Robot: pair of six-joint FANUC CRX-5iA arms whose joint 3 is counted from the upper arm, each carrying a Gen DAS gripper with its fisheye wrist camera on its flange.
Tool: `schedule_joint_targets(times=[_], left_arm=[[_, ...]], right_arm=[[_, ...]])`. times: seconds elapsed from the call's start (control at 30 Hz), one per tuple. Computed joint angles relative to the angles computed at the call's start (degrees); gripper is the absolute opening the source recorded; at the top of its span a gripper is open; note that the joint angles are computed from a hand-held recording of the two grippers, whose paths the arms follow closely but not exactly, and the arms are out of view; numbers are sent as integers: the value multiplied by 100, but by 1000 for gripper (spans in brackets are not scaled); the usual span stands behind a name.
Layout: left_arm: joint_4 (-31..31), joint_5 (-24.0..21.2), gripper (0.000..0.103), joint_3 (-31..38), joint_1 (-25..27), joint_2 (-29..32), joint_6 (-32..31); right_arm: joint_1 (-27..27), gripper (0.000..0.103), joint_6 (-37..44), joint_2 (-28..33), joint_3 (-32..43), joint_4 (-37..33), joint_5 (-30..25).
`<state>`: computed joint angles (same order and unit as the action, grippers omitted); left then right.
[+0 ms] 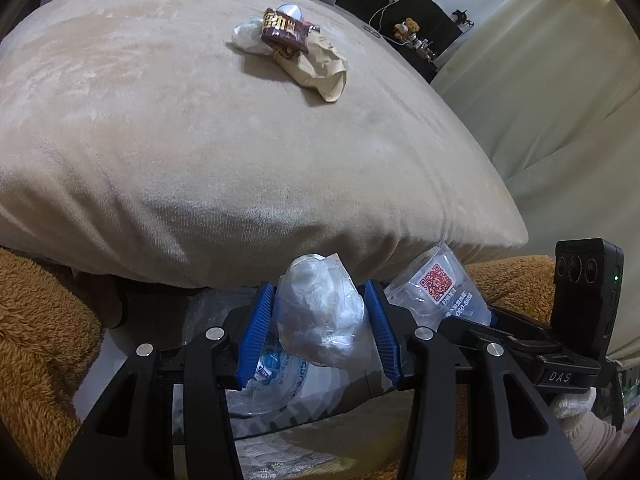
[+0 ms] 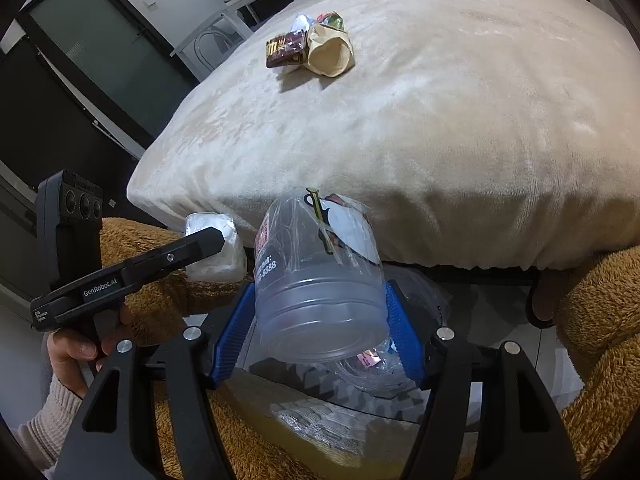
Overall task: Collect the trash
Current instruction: 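Lower the cup and white bag into the clear trash bag and open both tools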
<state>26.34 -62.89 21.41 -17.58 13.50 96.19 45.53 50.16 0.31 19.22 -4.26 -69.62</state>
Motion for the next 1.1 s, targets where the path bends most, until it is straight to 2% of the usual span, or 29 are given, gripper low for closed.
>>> schedule_joint_targets(times=[0.13, 0.53, 0.67, 1.1], left_arm=[[-326, -575, 46, 406, -39, 289, 417], [-615, -1575, 46, 1170, -181, 991, 820], [-597, -1866, 46, 1343, -169, 1214, 963], [-876, -2679, 46, 2149, -369, 1809, 1249]], right_arm=[[-29, 64, -75, 214, 168, -60, -352], [-494, 64, -294, 775, 601, -856, -1133], [-648, 64, -448, 929, 706, -1124, -1360], [-766, 65, -767, 1277, 940, -1323, -1796]])
